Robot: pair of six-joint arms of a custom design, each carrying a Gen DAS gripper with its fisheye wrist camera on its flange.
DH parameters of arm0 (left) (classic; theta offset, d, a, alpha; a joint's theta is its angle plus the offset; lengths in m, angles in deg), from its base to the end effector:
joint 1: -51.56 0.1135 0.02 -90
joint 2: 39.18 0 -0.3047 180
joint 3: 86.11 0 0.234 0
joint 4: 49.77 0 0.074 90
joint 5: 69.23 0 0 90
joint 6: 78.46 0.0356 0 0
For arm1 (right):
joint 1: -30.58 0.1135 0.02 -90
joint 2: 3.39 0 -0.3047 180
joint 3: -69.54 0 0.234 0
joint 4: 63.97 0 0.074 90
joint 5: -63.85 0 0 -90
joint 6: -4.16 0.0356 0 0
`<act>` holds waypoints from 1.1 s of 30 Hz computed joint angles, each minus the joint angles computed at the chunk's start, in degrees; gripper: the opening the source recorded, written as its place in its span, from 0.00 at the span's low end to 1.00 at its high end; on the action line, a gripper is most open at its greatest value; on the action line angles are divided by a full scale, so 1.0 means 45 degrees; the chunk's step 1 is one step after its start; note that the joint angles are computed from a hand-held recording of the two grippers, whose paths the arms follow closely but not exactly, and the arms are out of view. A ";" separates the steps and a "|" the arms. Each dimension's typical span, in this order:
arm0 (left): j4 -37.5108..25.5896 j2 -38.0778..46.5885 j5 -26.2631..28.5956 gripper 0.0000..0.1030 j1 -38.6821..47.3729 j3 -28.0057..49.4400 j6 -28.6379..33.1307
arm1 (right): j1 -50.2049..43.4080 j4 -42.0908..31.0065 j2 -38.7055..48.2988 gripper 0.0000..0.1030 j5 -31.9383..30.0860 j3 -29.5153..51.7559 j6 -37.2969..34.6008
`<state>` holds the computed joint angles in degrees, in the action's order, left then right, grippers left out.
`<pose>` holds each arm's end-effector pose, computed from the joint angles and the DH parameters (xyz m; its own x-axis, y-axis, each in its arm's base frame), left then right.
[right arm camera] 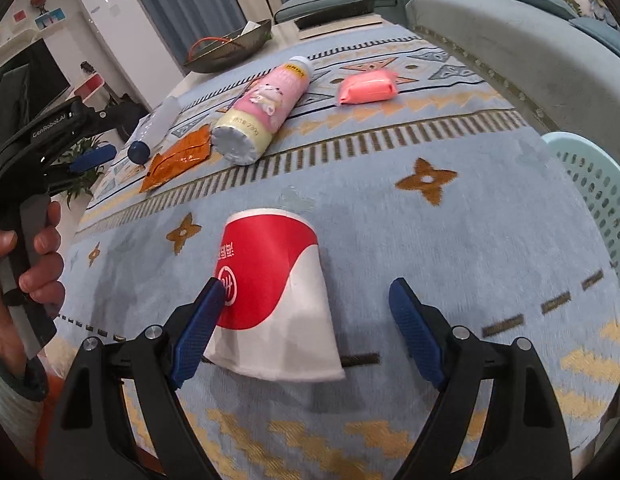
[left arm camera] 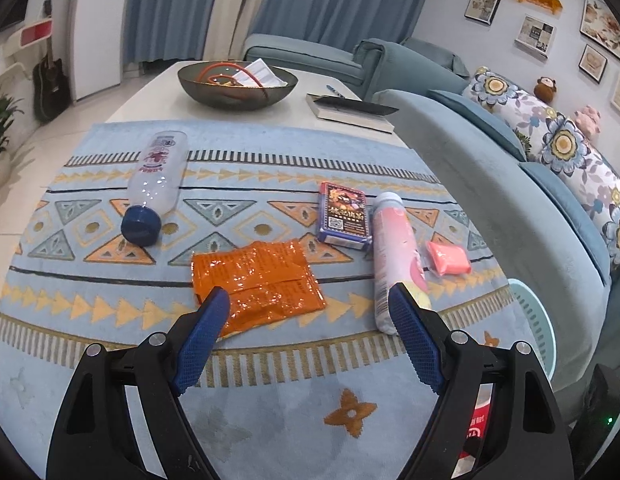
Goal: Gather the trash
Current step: 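Move both tools back toward the red-and-white cup on the rug, then grasp the orange snack bag with the left tool while the right tool holds the red-and-white cup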
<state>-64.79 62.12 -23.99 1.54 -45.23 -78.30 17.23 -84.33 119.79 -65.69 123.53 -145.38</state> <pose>0.1607 -0.1526 0.1127 -0.4321 -0.5898 -0.6822 -0.6207 0.7433 -0.2495 0.2686 -0.0404 0.0483 -0.6425 -0.5307 -0.5527 -0.7509 0.5800 0.3159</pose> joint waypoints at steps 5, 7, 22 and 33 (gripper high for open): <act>0.0694 0.0360 0.0434 0.77 0.0441 -0.0331 0.0001 | 0.0606 0.1151 -0.0211 0.74 0.0170 -0.0663 0.0607; 0.0944 0.0487 0.0600 0.77 0.0603 -0.0471 0.0008 | 0.0876 0.2294 -0.0399 0.74 0.0383 -0.1301 0.0871; 0.1744 0.1214 0.1281 0.76 0.1460 -0.0632 0.0311 | 0.0186 0.4904 -0.2270 0.31 -0.0548 -0.3371 0.0316; 0.2336 0.3254 0.3352 0.78 0.3836 0.0527 0.2073 | -0.0190 0.4192 -0.1048 0.31 -0.0200 -0.1493 0.0858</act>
